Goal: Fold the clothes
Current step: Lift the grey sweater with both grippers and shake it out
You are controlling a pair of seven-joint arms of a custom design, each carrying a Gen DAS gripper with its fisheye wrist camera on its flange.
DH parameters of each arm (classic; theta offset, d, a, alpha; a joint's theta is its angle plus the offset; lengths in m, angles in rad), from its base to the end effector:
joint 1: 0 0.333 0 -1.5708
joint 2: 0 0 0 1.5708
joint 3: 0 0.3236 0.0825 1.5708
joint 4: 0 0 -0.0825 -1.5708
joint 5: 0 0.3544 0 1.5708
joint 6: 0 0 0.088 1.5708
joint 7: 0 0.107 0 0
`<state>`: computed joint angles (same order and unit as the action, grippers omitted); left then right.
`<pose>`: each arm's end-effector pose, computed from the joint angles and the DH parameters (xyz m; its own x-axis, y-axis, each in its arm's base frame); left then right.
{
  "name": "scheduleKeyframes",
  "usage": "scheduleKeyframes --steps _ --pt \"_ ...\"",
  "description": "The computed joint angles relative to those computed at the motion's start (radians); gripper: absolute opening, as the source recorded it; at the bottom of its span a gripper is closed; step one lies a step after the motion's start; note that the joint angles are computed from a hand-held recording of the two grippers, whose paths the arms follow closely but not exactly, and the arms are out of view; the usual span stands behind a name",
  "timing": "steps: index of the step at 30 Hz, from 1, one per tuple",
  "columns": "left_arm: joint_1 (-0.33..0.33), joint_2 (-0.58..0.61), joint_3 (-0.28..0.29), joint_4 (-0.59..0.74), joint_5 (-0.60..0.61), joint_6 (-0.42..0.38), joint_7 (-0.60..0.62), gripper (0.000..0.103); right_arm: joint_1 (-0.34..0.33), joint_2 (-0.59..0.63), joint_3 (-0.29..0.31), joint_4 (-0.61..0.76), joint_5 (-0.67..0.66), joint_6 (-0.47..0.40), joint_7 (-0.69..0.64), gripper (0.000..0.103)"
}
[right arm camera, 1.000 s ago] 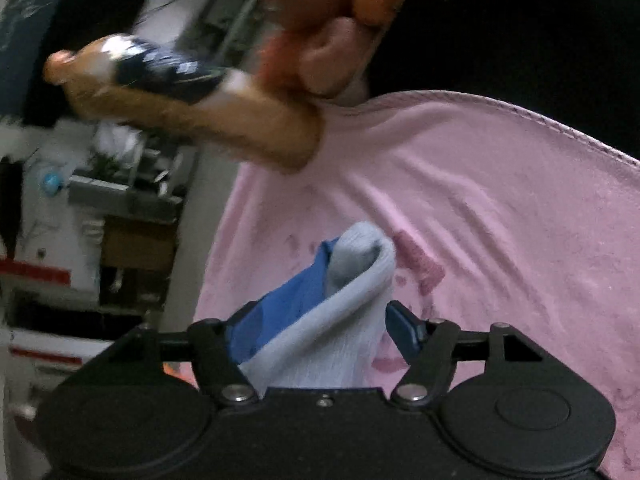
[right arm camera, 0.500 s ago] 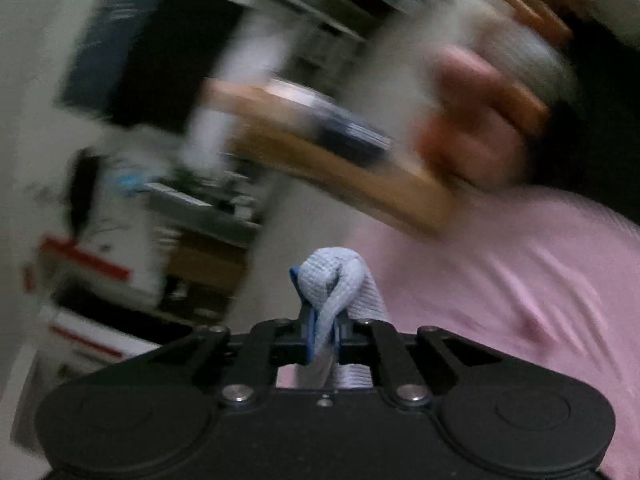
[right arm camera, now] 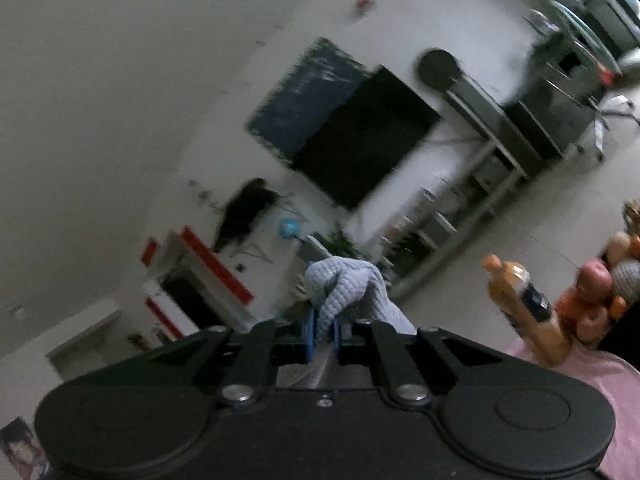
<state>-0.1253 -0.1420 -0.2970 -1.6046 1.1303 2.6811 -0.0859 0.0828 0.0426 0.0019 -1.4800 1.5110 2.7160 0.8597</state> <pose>0.4508 -0.2536 0.8084 0.0375 -0.8826 0.4685 -0.0712 -0.4700 -0.8798 0.5807 0.0132 0.7609 0.3568 -0.6106 -0.7070 -0.3330 0.6239 -0.7069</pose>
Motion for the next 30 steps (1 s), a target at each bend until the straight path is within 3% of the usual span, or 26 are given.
scheduleKeyframes --steps 3,6,9,13,16,18,19,21,23,26,30 --pt "-0.007 0.035 0.015 0.045 -0.054 0.031 0.053 0.003 0.020 -0.054 0.007 -0.019 0.042 0.042 -0.078 0.009" --pt "-0.017 0.064 0.035 0.068 -0.114 0.049 0.129 0.003 0.046 -0.074 0.002 -0.030 0.004 0.087 -0.062 0.008" --pt "-0.031 0.142 0.058 0.128 -0.222 0.035 0.260 0.003 0.055 -0.029 -0.001 -0.002 -0.126 0.103 0.062 0.008" --pt "-0.059 0.278 0.099 0.262 -0.365 -0.052 0.440 0.003 0.046 0.091 0.007 0.070 -0.352 0.089 0.310 0.008" --pt "-0.120 0.408 0.139 0.461 -0.339 -0.180 0.507 0.003 0.045 0.194 0.012 0.156 -0.523 0.067 0.499 0.008" --pt "-0.152 0.423 0.176 0.496 -0.295 -0.151 0.492 0.003 0.046 0.246 0.022 0.212 -0.586 0.082 0.564 0.008" --pt "-0.169 0.410 0.199 0.479 -0.257 -0.120 0.465 0.003 0.044 0.256 0.034 0.223 -0.582 0.102 0.552 0.008" --pt "-0.200 0.340 0.235 0.361 -0.131 -0.064 0.353 0.003 -0.007 0.214 0.128 0.168 -0.464 0.204 0.353 0.008" --pt "-0.210 0.277 0.233 0.235 0.003 -0.054 0.237 0.003 -0.036 0.155 0.170 0.090 -0.347 0.265 0.160 0.008" --pt "-0.189 0.209 0.197 0.042 0.061 -0.053 0.125 0.003 -0.028 0.088 0.129 -0.065 -0.321 0.242 0.091 0.008" --pt "-0.160 0.195 0.126 -0.190 -0.084 -0.095 0.130 0.005 0.008 0.061 0.055 -0.274 -0.478 0.205 0.210 0.008"
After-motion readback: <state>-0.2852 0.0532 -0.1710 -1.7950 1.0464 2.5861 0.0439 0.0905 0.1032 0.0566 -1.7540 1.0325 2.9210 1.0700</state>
